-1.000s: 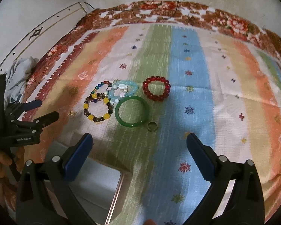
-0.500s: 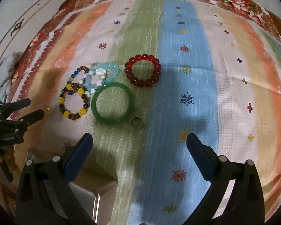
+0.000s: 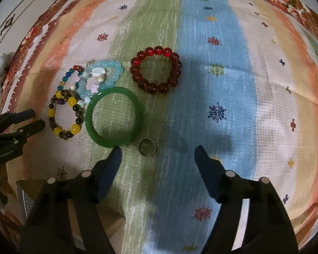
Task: Organize jewelry
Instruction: 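Grasp the small gold earring with the left tool while the right tool grasps the silver ring, then carry both items over the tin box and open both tools to drop them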
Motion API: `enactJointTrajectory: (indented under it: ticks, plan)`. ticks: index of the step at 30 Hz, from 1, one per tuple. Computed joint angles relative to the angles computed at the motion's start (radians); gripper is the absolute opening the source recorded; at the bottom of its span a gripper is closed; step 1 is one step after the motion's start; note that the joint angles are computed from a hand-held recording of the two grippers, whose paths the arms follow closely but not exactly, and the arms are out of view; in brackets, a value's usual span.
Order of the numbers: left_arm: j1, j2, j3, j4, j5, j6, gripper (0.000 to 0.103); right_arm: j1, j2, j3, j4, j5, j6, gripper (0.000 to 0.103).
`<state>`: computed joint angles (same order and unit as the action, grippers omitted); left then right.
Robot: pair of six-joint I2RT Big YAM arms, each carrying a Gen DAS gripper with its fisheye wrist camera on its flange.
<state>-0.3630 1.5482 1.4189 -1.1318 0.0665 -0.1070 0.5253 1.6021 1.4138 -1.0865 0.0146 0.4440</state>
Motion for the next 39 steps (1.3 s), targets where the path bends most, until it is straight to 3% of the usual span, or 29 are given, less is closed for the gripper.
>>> enactJointTrajectory:
  ticks: [4, 12, 18, 21, 23, 28, 39]
  plan:
    - [0.003, 0.015, 0.011, -0.007, -0.002, 0.013, 0.056, 0.000, 0.029, 0.022, -0.019, 0.005, -0.013, 0.064]
    - [0.000, 0.010, 0.012, -0.030, -0.014, 0.042, 0.036, 0.004, 0.060, 0.056, -0.048, 0.027, -0.030, 0.058]
    - [-0.016, -0.002, 0.003, -0.045, -0.010, 0.062, 0.034, 0.004, 0.064, 0.067, -0.060, 0.017, -0.023, 0.048]
    - [-0.019, -0.004, -0.003, -0.043, -0.017, 0.062, 0.025, 0.004, 0.062, 0.063, -0.063, 0.018, -0.021, 0.044]
    - [-0.021, -0.003, -0.002, -0.042, -0.020, 0.064, 0.017, 0.003, 0.052, 0.050, -0.057, 0.024, -0.009, 0.033]
    - [-0.020, -0.007, -0.007, -0.036, -0.020, 0.067, 0.016, 0.002, 0.054, 0.048, -0.048, 0.021, -0.007, 0.021]
    - [0.004, -0.057, -0.024, -0.029, 0.063, 0.056, 0.016, 0.015, -0.003, 0.040, -0.033, 0.003, -0.019, 0.021]
